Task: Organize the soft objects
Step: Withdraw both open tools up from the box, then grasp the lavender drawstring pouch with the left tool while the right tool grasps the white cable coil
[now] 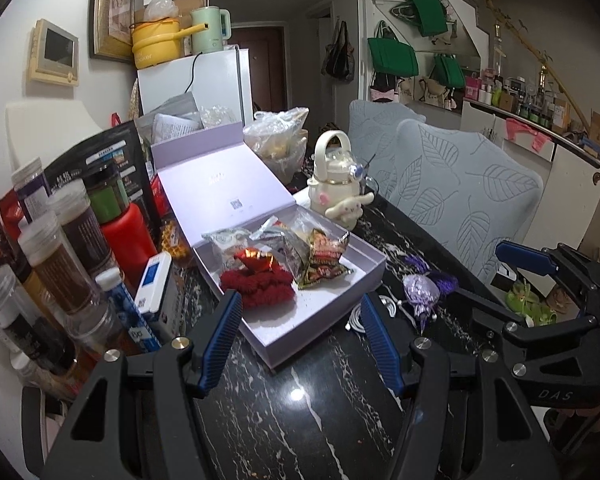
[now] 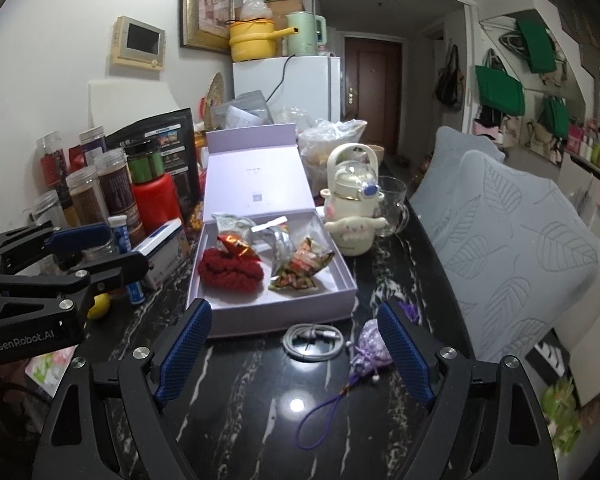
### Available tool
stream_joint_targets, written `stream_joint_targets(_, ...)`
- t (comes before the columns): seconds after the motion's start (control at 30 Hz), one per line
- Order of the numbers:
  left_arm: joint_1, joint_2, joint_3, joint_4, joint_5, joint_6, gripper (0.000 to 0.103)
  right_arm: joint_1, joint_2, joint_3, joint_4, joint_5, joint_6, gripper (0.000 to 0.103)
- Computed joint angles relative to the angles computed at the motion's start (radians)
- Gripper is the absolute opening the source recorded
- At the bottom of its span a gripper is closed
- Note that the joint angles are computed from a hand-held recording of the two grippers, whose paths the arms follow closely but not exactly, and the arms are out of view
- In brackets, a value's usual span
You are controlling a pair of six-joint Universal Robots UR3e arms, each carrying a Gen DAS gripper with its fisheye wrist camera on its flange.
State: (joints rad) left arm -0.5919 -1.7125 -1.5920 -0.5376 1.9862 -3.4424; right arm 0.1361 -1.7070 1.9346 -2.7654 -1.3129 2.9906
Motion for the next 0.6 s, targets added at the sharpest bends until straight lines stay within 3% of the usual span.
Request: stream_joint_targets(0.6, 0.085, -0.041, -0.189, 0.148, -0.145, -0.030, 0.061, -0.001, 0.157, 0.102, -0.152, 0.027, 0.015, 0.086)
